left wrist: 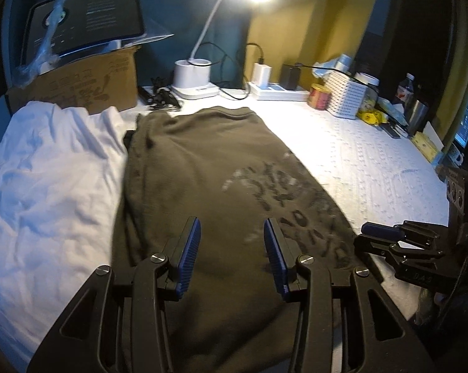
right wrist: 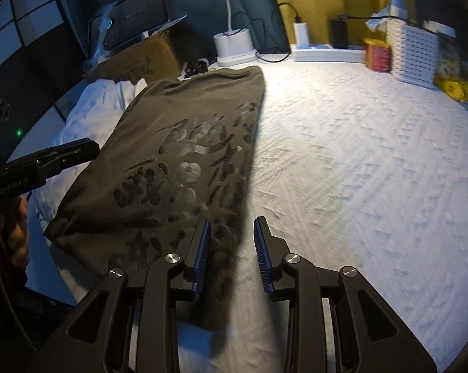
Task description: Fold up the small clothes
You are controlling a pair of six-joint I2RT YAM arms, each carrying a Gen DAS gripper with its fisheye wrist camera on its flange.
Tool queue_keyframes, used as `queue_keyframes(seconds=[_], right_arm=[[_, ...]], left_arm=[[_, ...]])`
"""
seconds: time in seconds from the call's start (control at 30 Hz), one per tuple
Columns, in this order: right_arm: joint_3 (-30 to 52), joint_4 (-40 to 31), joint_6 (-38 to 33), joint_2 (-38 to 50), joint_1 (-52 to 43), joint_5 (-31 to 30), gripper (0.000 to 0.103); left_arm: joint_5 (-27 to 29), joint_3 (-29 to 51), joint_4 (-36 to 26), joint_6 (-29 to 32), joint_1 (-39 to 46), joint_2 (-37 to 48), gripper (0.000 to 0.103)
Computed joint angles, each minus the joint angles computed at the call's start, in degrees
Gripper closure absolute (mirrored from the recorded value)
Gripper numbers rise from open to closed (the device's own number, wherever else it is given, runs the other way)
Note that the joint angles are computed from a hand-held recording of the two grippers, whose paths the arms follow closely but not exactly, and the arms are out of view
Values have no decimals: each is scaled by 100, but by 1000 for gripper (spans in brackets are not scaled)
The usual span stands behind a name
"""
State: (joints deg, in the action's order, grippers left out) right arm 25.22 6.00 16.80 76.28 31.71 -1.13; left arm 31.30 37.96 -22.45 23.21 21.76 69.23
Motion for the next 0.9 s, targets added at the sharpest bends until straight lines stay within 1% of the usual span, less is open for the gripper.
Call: queue_keyframes(seconds=[0.03,0.07,0.1,0.13,0.17,0.23,0.37,0.53,0.57,0.6,0.67,0.8,0.9], right_arm=[[-71,-48,-13,-127,-38,-5,72],[-149,-104,-23,-272,-81,11,71],[-242,-186,-46,-458,-149,11,67],[-294,-237,-64,-565,-194,7,56],[-365,-311,-95,-729,-265,-4,47],[-517,-497,-142,-1118,-425,-16,45],[-676,-902,-262,-1773,-840,-98,45],[-766,-1514,-348,-2590,-1423,-253,44],[-781,-1665,-403,-2817,-1571,-304,44],[-792,-1796,-440,-2994,-1671,-338,44],[-766,-2054,-537,-3298,-1870,-381,44],[-614,-2570,-805,-3785,-2295,-509,44],[-482,-2853,-955,-4031,-2530,-485,44]], left_arm=[[-17,-75,13,-79,-111,-124,60],[-21,-132,42,-166,-195,-206,51],[7,-184,51,-237,-237,-296,36],[77,-263,84,-380,-313,-430,30],[118,-305,78,-467,-374,-531,24],[141,-355,33,-591,-549,-704,24],[35,-404,-22,-791,-1009,-952,24],[157,-307,-261,-964,-1356,-1134,23],[121,-313,-271,-990,-1415,-1193,20],[73,-311,-278,-1029,-1504,-1261,15],[16,-305,-274,-1114,-1639,-1384,10],[-296,-281,-226,-1279,-1971,-1631,10],[-577,-225,-227,-1385,-2190,-1780,10]])
